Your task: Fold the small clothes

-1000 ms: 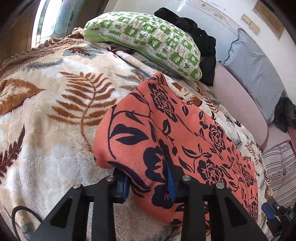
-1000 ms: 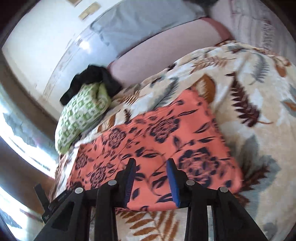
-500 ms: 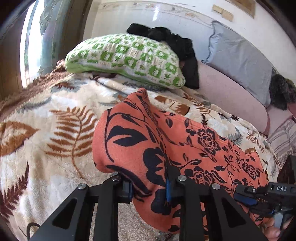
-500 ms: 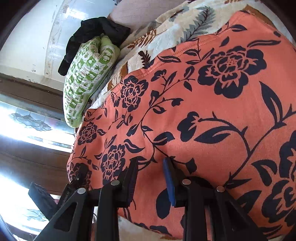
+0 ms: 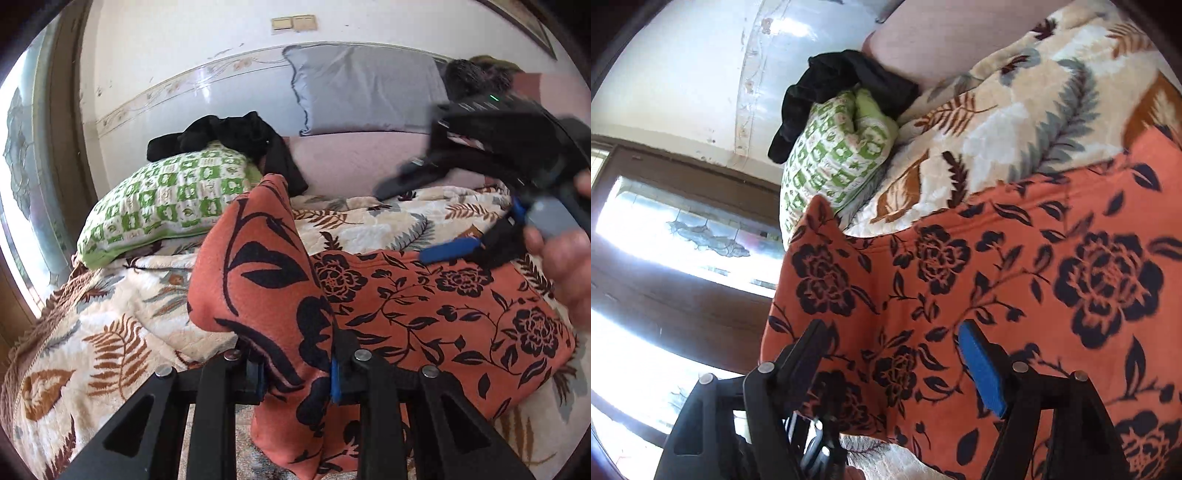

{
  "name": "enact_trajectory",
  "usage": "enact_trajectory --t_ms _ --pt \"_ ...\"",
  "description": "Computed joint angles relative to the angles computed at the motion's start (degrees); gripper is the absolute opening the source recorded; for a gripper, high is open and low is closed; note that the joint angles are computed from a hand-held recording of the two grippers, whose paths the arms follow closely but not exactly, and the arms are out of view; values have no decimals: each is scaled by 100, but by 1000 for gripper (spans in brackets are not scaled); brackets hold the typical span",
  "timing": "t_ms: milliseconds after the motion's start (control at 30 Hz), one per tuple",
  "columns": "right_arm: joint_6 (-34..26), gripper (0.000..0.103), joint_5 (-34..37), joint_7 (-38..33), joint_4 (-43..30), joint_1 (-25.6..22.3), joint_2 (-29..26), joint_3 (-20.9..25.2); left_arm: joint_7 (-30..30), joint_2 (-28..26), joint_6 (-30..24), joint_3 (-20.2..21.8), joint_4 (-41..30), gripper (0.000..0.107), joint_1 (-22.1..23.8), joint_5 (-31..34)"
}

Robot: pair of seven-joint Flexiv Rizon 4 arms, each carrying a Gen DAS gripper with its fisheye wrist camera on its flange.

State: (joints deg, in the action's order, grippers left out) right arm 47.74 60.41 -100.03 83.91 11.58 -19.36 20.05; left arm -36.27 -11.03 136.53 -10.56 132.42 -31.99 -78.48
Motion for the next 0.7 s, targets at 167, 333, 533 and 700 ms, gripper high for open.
enact_trajectory --t_ms 167,333,533,700 --pt "-774 84 -562 554 -1179 262 -744 13 394 -91 32 -40 20 25 -95 144" --pt "-683 84 -1237 1173 -1572 614 -1073 -6 911 -236 208 -68 15 25 -222 175" --pt "578 16 -2734 1562 -579 1073 -696 -300 1126 -294 128 -58 213 25 -328 732" --pt "1229 15 -2117 575 217 235 -287 204 1537 -392 80 -144 -46 25 -598 756"
